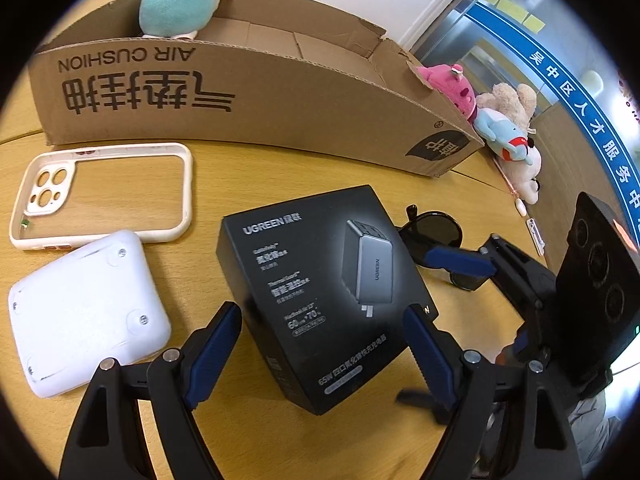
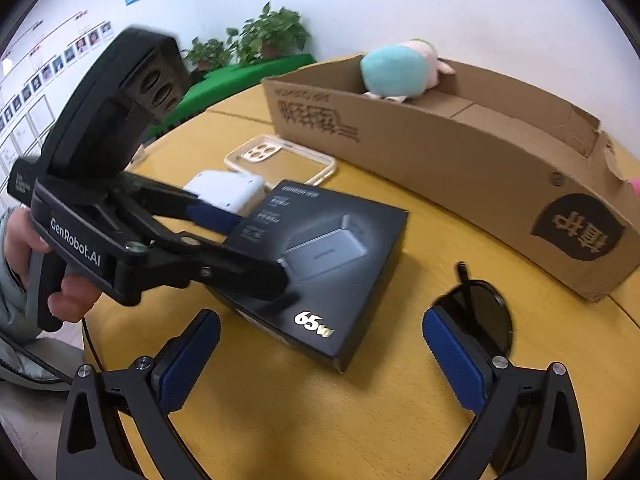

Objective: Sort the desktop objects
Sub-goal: 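Grasp the black charger box with the left gripper, then lift the charger box and carry it over the cardboard box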

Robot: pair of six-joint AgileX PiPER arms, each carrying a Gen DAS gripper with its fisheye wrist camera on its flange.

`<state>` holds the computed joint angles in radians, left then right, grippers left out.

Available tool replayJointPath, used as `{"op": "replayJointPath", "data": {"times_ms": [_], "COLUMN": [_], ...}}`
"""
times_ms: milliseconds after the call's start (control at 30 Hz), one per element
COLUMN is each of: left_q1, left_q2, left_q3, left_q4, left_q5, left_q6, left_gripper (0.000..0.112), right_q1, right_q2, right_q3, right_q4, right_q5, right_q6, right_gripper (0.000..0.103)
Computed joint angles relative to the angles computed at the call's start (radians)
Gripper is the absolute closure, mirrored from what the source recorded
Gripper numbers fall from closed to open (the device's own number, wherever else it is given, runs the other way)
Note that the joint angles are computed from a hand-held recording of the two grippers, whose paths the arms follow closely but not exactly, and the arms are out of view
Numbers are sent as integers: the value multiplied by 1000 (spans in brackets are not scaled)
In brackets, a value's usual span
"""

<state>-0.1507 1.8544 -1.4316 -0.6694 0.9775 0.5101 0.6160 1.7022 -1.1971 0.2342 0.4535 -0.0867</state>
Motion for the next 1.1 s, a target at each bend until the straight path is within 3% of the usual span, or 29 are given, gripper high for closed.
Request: {"op": "replayJointPath", "data": {"times_ms": [100, 167, 267, 500, 800, 933, 1100], "left_q1": [-4, 8, 30, 29, 28, 14, -9], "left_q2": [6, 9, 29, 38, -23, -33, 24], "left_q3": [-1, 0, -14, -26, -55, -155, -391], "left_q4": [-5, -19, -60, -53, -41, -25, 16], "left_q5": [-11, -8, 21, 18, 13, 28, 79], "left_q6": [3, 13, 30, 29, 29, 26, -11], "left_gripper": [33, 39, 44, 45, 46, 46, 46], "right_q1": [-7, -9, -4, 70, 129, 137, 132], "right_q2": [13, 11, 19, 101, 56, 18, 25], "right_q3": [-5, 4, 2, -91, -119, -157, -320], "right_q4": [194, 216, 77, -306, -534, -638, -720], "right_q5": [-9, -28, -34, 29, 76, 104, 227], "right_q6": [-185, -201, -62, 282, 497, 585, 586], "right_gripper": [0, 1, 1, 8, 12, 12, 13]}}
